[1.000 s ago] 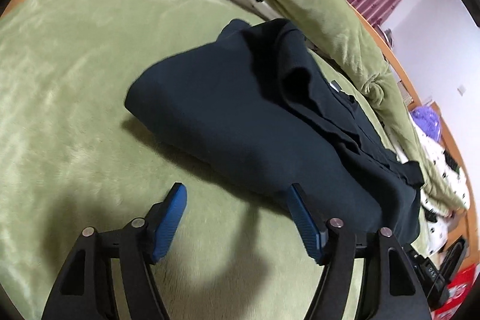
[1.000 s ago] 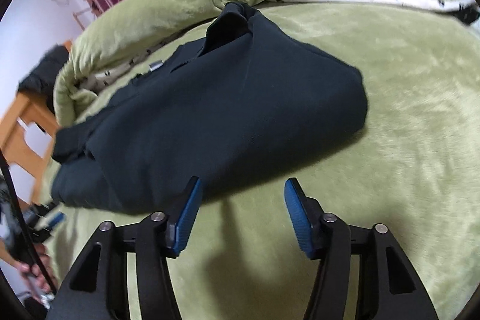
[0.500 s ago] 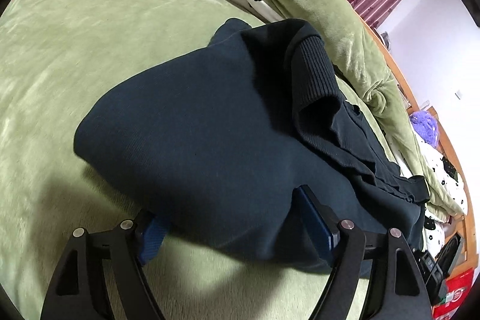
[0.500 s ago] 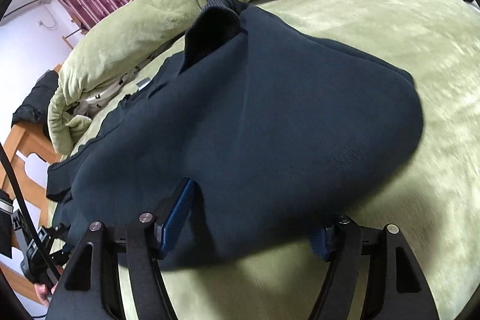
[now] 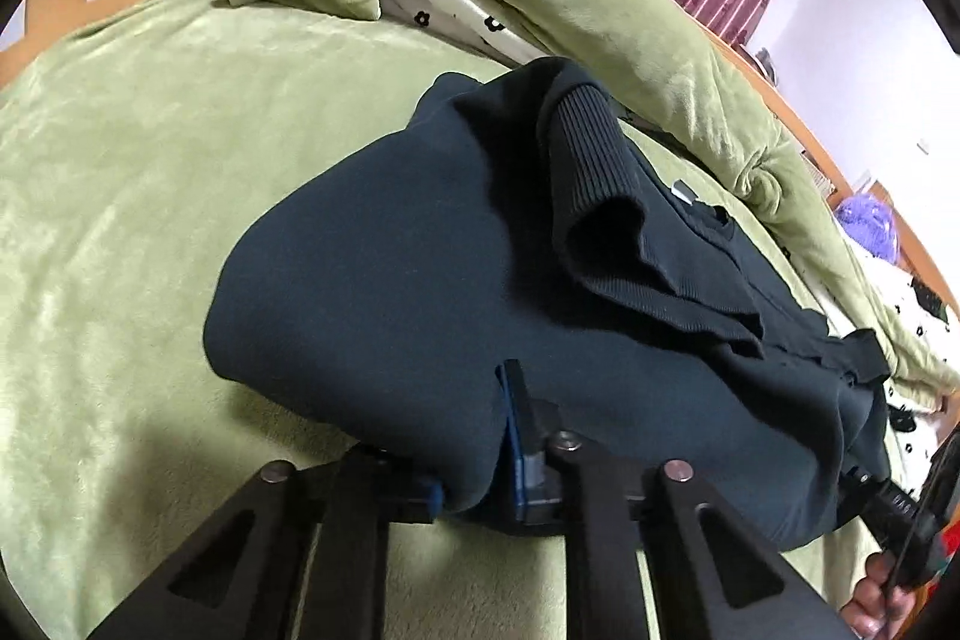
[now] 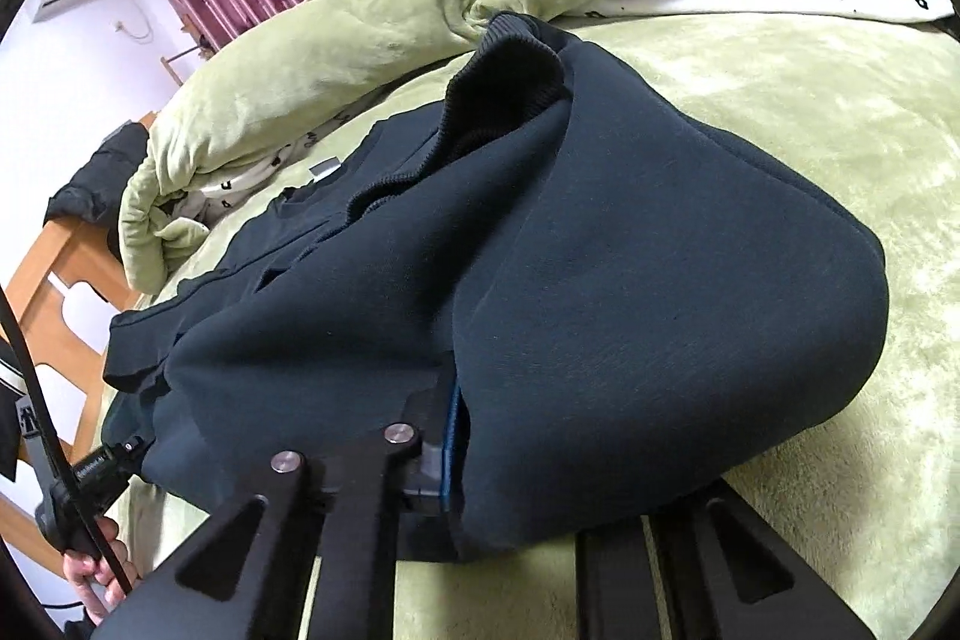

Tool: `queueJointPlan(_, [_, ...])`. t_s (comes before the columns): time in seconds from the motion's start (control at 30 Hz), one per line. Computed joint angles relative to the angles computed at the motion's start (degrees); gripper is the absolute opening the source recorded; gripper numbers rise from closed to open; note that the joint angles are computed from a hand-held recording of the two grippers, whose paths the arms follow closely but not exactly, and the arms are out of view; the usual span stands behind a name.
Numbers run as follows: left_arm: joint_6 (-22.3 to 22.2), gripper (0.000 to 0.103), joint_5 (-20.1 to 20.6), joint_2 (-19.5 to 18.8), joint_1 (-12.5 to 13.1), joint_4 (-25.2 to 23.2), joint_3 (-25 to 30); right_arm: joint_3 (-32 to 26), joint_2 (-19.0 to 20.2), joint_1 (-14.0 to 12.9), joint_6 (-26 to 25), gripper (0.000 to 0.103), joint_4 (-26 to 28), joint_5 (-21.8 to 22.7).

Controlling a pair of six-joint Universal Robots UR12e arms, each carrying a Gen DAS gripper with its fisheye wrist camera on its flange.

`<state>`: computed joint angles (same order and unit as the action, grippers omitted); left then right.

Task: Fold small clothes
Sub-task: 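Grasp the folded sweatshirt edge with both tools and fold it over again, then open both tools and lift them off the sweatshirt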

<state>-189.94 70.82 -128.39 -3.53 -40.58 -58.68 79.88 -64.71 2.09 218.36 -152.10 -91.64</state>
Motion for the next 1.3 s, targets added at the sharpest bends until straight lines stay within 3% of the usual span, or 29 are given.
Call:
queueJointPlan(0.17, [0.3,0.012,0.1,1.5,0.2,0.9,-2.2,2.0,-1.4,-0.4,1.7,0.013,-1.3,2.3])
queueJointPlan(0.33, [3.1,0.012,1.7,4.3,0.1,2.9,-6.5,3.8,-3.4,0.3,-0.1,0.012,-0.7,1.1])
queueJointPlan(0.7, [2.6,0.012,-1.5,12.1,2.1,5.8,-18.0,12.4,-10.4,2.3,1.8,0.012,-2.2,0.1])
queueJointPlan(1.03, [5.1,0.013,-2.4,17.4,3.1,7.6,-25.7,17.9,-15.4,4.6,2.2,0.012,-1.7,-2.8])
queueJointPlan(1.3, [6.2,0.021,0.1,19.5,3.3,5.5,-27.1,18.8,-17.5,5.9,3.7,0.026,3.1,-5.7])
